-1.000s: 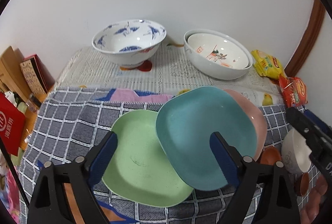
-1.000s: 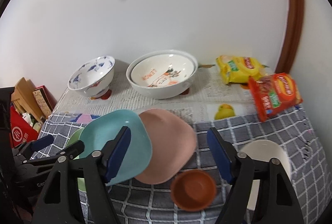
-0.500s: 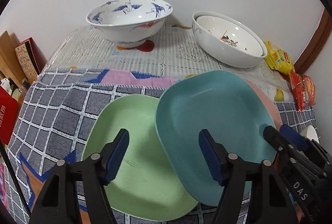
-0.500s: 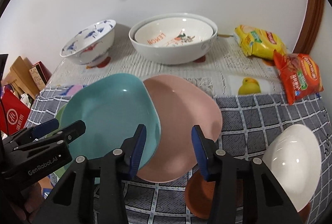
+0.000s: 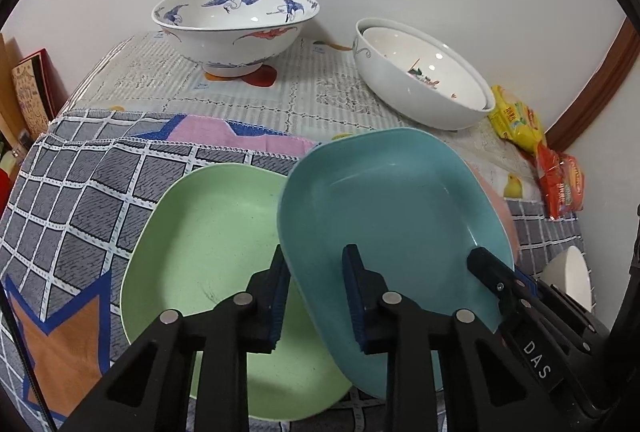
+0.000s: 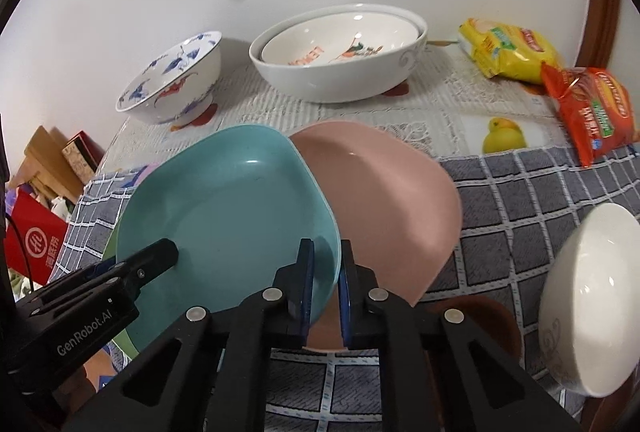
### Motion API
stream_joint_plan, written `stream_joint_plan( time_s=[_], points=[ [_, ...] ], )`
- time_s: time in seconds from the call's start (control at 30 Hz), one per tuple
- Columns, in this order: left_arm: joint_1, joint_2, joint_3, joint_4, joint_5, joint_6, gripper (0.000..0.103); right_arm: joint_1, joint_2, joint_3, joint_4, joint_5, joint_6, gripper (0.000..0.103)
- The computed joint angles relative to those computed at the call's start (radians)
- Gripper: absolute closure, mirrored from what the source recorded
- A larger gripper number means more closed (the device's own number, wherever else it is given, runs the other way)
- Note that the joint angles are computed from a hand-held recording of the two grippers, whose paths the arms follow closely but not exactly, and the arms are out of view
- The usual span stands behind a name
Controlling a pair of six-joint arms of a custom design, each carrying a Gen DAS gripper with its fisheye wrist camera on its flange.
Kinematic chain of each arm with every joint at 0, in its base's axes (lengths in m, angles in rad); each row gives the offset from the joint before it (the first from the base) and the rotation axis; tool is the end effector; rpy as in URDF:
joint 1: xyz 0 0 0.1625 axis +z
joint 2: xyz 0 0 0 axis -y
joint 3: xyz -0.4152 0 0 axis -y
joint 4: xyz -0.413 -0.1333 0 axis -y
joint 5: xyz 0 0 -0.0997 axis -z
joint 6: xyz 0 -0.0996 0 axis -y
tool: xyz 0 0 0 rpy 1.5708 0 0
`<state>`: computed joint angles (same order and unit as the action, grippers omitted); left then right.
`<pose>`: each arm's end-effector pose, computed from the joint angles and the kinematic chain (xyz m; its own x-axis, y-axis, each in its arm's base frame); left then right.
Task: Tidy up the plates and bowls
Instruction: 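Close both grippers on the teal plate rim and lift it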
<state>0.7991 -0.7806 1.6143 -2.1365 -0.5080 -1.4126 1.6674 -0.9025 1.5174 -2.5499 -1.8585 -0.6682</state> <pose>-0.2995 -0.6237 0.0758 -0.6936 -0.6030 -0.3942 -0.0790 0.6076 -0.7903 0.1742 -0.7083 0.1964 -0.7010 -0.5699 0.4288 -0.6681 0.7351 -0.1153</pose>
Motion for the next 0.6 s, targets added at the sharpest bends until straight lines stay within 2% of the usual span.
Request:
stream_joint_plan(
  time_s=[0.23, 0.6],
  points=[
    [-0.039, -0.018, 0.018, -0.005, 0.009, -0.008, 0.079, 0.006, -0.065, 0.039, 0.011, 0.020, 0.020, 0.092],
    [-0.109, -0.039, 0.033, 0.070, 0.036, -0.078, 0.081, 0.023, -0.175, 0.124, -0.036, 0.037, 0.012, 0.093]
  ],
)
